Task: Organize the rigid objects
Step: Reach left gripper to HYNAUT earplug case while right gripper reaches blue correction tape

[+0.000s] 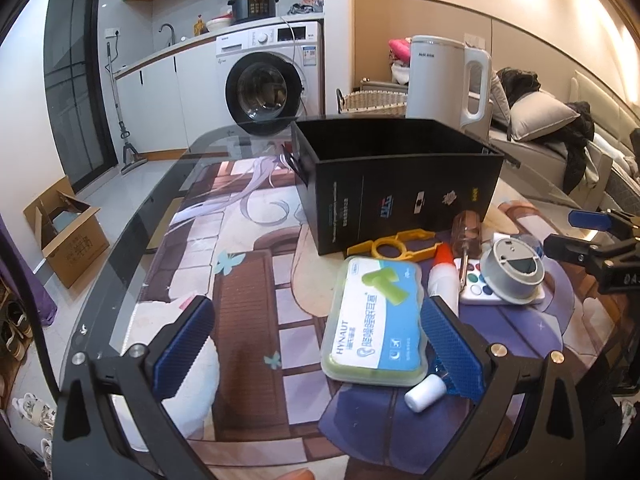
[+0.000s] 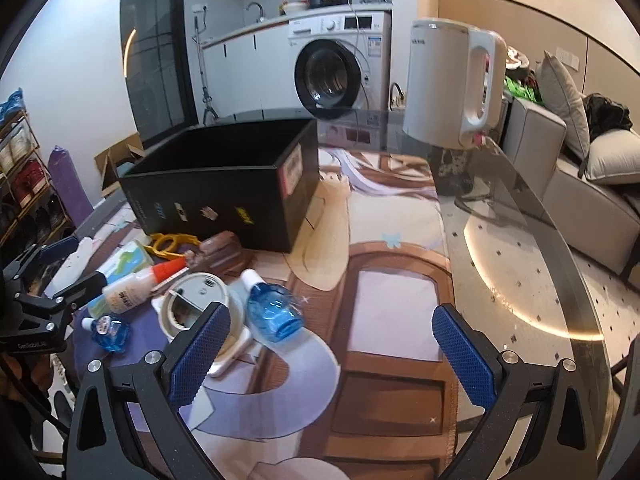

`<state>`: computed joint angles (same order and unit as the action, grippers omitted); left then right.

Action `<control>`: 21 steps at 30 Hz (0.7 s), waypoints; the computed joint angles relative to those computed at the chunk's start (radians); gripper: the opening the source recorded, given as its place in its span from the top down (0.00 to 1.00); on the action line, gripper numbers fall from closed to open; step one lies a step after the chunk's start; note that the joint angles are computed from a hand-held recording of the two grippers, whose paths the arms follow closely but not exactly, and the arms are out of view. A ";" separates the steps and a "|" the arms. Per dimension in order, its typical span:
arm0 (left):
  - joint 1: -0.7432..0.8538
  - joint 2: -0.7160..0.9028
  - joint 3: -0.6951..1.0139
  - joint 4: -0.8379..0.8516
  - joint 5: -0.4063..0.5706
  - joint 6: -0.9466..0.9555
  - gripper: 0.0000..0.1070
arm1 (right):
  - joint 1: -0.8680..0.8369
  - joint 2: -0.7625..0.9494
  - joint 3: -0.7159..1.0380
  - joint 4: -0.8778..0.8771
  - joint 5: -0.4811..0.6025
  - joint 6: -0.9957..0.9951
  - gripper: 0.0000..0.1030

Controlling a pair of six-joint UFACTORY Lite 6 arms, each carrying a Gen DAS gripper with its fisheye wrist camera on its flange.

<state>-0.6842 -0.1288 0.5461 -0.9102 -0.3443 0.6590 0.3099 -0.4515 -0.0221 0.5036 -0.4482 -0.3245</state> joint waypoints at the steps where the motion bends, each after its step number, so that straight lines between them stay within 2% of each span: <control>1: 0.002 0.009 0.006 0.002 0.005 0.005 0.04 | -0.009 0.013 0.008 -0.002 0.004 -0.001 0.00; 11: 0.051 0.046 0.049 0.117 0.110 -0.077 0.04 | -0.076 0.248 0.135 -0.146 -0.011 0.070 0.00; 15: 0.043 0.071 0.068 0.016 0.116 0.041 0.04 | -0.091 0.295 0.169 -0.171 -0.005 0.073 0.00; 21: 0.085 0.064 0.073 -0.024 0.148 0.081 0.04 | -0.181 0.284 0.171 -0.222 0.018 0.059 0.00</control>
